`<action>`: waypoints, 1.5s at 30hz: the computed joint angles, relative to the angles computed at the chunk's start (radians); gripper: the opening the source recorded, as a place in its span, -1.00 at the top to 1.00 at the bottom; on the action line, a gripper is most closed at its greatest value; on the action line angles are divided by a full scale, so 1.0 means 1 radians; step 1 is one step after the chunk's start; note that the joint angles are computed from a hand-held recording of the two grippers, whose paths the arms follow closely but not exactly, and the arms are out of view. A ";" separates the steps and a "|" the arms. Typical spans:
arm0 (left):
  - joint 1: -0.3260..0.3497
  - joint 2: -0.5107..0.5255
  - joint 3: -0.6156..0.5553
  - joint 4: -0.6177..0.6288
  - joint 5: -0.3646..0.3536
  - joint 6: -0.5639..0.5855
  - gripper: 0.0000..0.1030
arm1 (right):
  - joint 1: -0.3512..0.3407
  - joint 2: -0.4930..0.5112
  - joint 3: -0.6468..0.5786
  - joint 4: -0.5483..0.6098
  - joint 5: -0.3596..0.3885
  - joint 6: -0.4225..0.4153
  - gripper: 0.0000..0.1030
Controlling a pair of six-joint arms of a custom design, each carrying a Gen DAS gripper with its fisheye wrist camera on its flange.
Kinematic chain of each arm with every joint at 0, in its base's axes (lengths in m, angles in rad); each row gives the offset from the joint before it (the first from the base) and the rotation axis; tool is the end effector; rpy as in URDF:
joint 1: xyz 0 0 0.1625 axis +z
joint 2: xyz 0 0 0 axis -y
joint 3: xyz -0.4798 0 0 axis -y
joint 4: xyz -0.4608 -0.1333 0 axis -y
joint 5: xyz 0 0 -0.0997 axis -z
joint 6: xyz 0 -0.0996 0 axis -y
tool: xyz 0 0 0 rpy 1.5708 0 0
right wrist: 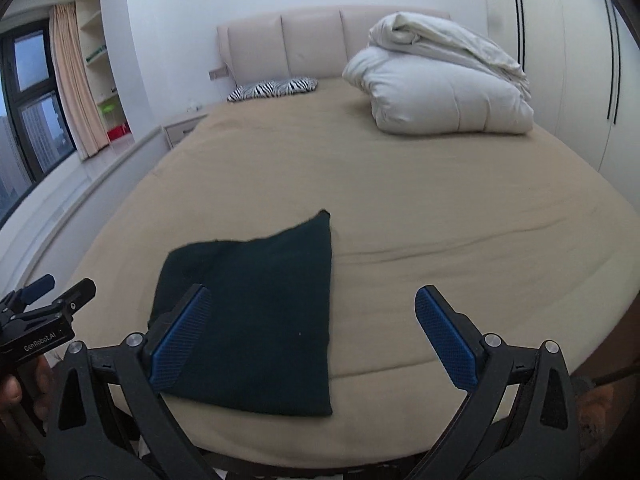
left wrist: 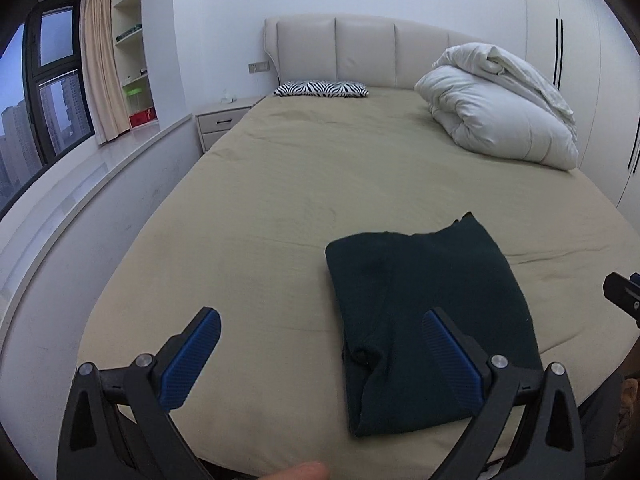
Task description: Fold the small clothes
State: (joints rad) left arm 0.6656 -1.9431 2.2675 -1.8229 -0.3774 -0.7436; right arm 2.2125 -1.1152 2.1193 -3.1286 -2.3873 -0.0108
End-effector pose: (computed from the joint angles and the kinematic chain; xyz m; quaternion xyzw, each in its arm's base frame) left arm -0.1429 -0.3994 0.4187 0.0870 0.8223 -0.3920 0.4032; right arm 0.3953 -0.4276 0.1990 0.1802 -0.8711 0.3570 0.2852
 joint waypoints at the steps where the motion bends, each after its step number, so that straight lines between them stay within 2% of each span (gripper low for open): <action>1: 0.003 0.002 -0.001 0.014 -0.010 -0.013 -1.00 | -0.003 0.001 0.001 0.028 0.006 0.029 -1.00; 3: 0.009 0.008 -0.004 0.049 -0.031 -0.045 -1.00 | -0.006 0.005 0.006 0.047 0.014 0.057 -1.00; 5: 0.015 0.014 -0.007 0.069 -0.047 -0.065 -1.00 | 0.002 0.022 0.000 0.070 -0.016 0.080 -1.00; 8: 0.021 0.011 -0.009 0.094 -0.065 -0.086 -1.00 | 0.002 0.047 -0.022 0.081 -0.033 0.064 -1.00; 13: 0.025 0.004 -0.005 0.093 -0.086 -0.093 -1.00 | 0.008 0.047 -0.033 0.133 -0.041 0.092 -1.00; 45: 0.034 0.003 -0.011 0.156 -0.098 -0.142 -1.00 | -0.022 0.070 -0.053 0.199 -0.005 0.107 -1.00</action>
State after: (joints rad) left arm 0.6993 -1.9397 2.2564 -1.6667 -0.4754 -0.8860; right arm 2.1904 -1.0455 2.0666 -2.9295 -2.3927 0.0960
